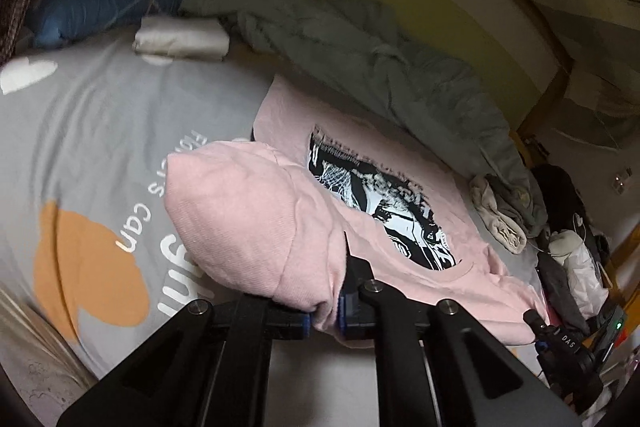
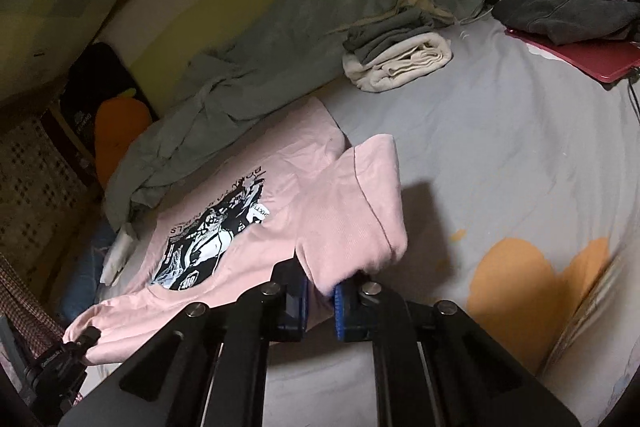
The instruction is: Fold small clothes
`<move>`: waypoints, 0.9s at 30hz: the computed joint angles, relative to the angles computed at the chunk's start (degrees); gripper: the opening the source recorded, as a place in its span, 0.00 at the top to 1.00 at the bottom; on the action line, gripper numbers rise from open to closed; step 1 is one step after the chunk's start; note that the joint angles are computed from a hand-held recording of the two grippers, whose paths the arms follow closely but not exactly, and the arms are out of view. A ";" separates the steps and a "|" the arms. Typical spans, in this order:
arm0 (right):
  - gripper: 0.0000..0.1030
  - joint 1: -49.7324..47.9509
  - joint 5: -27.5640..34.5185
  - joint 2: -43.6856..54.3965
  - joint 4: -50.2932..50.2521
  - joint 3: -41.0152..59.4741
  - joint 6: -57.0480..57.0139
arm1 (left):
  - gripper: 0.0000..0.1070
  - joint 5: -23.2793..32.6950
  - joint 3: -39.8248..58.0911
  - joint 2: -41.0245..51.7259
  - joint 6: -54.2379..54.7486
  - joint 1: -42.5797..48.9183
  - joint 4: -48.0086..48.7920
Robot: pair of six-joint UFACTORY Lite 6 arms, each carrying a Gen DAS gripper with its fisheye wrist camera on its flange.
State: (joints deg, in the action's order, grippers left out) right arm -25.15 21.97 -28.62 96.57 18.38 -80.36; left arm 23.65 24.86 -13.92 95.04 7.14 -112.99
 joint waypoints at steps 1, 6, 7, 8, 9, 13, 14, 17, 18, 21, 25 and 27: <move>0.91 1.07 -1.06 3.05 1.03 2.12 -0.69 | 0.92 -1.06 3.01 3.33 -3.99 -0.54 2.61; 0.91 4.69 -2.12 26.31 -9.61 21.73 14.27 | 0.92 -1.18 24.22 24.49 -31.70 -0.82 24.14; 0.91 4.44 -0.58 30.15 -8.01 25.55 13.78 | 0.92 -0.68 28.83 28.18 -35.98 -0.82 27.68; 0.91 5.18 -1.02 32.58 -8.82 28.39 15.08 | 0.92 -0.36 32.74 31.21 -38.68 -1.11 30.15; 0.91 6.17 -1.62 36.04 -12.02 32.73 18.66 | 0.92 -0.55 37.56 34.70 -43.73 -1.64 34.82; 0.91 8.38 -1.09 47.04 -23.73 46.97 31.94 | 0.92 1.22 54.05 46.98 -61.32 -2.78 50.58; 0.91 8.92 -0.47 50.74 -29.02 52.13 37.17 | 0.92 2.60 58.09 49.94 -64.61 -2.50 53.78; 0.91 9.67 1.02 57.46 -35.04 61.31 44.24 | 0.92 6.99 71.95 59.49 -75.57 -2.45 63.67; 0.91 9.96 1.14 59.49 -36.57 64.11 46.78 | 0.92 7.56 75.47 61.82 -77.66 -2.68 65.64; 0.91 11.75 2.12 67.21 -47.00 75.13 57.23 | 0.92 10.06 85.98 68.39 -84.78 -3.67 73.69; 0.91 14.24 3.90 76.78 -62.22 88.01 71.08 | 0.90 14.92 98.19 76.45 -87.87 -3.67 77.90; 0.83 14.62 5.61 80.10 -65.34 92.41 73.52 | 0.89 16.65 102.83 79.80 -86.75 -3.38 78.17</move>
